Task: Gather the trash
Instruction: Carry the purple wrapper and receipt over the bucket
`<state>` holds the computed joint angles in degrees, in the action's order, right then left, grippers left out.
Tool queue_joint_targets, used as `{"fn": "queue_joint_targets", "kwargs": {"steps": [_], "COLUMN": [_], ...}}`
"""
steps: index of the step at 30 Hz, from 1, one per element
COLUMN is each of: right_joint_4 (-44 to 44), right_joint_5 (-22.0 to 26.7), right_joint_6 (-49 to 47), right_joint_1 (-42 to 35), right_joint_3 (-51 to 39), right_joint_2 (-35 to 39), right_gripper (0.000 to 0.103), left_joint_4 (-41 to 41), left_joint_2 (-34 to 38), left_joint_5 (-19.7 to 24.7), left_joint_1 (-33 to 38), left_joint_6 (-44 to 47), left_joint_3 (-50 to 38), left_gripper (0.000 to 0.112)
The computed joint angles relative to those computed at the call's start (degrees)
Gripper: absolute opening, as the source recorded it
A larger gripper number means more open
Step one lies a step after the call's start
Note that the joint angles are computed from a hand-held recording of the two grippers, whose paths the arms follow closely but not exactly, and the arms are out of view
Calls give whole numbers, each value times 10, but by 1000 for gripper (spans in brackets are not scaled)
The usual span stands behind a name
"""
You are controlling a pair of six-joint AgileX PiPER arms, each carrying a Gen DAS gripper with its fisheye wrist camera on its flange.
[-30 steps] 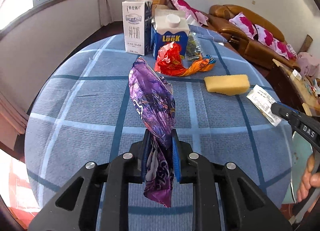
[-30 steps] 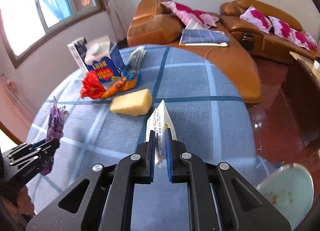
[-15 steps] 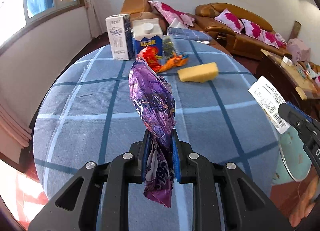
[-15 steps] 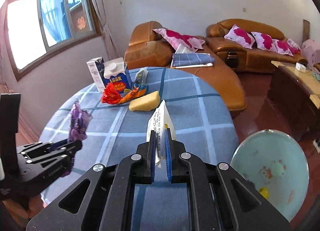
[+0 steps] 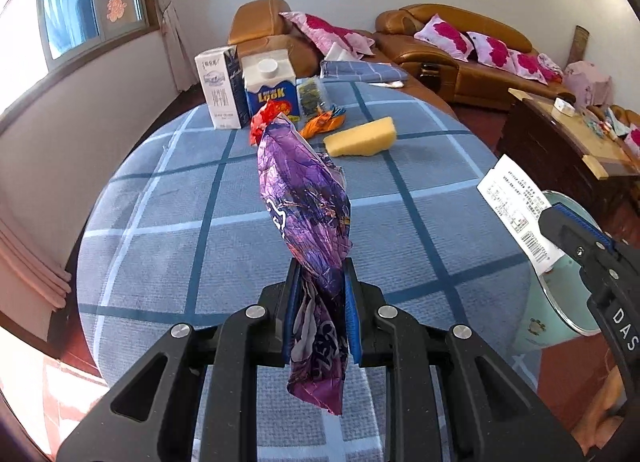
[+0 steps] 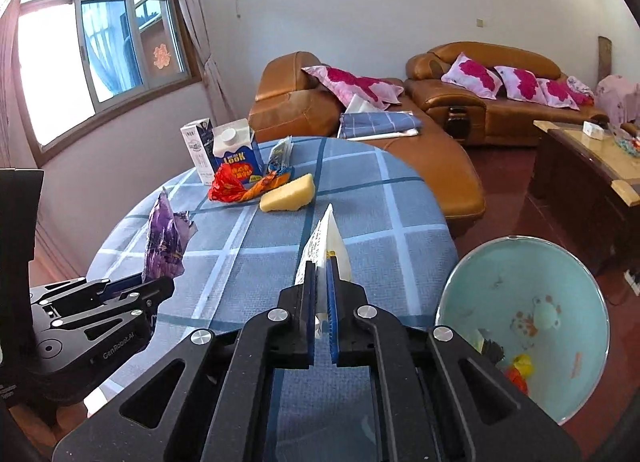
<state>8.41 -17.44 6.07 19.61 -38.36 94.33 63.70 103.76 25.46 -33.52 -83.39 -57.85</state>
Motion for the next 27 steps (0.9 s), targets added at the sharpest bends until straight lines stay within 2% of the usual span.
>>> {"fn": "queue_joint_targets", "kwargs": {"steps": [13,27], "right_joint_4": [-14,-3], "right_joint_5": [-23,-32], "right_joint_6": [21,7], "right_joint_1": [-28,-83], "right_joint_3": [67,121], "right_joint_2": [-70,-118], "right_gripper": [6,6], "left_joint_4": [-3,-32], "left_joint_2": [-5,32], "left_joint_5": [23,33], "left_joint_1": [-50,-111], "left_joint_6": [2,48], "left_joint_3": [-9,-59], "left_gripper": [20,20]}}
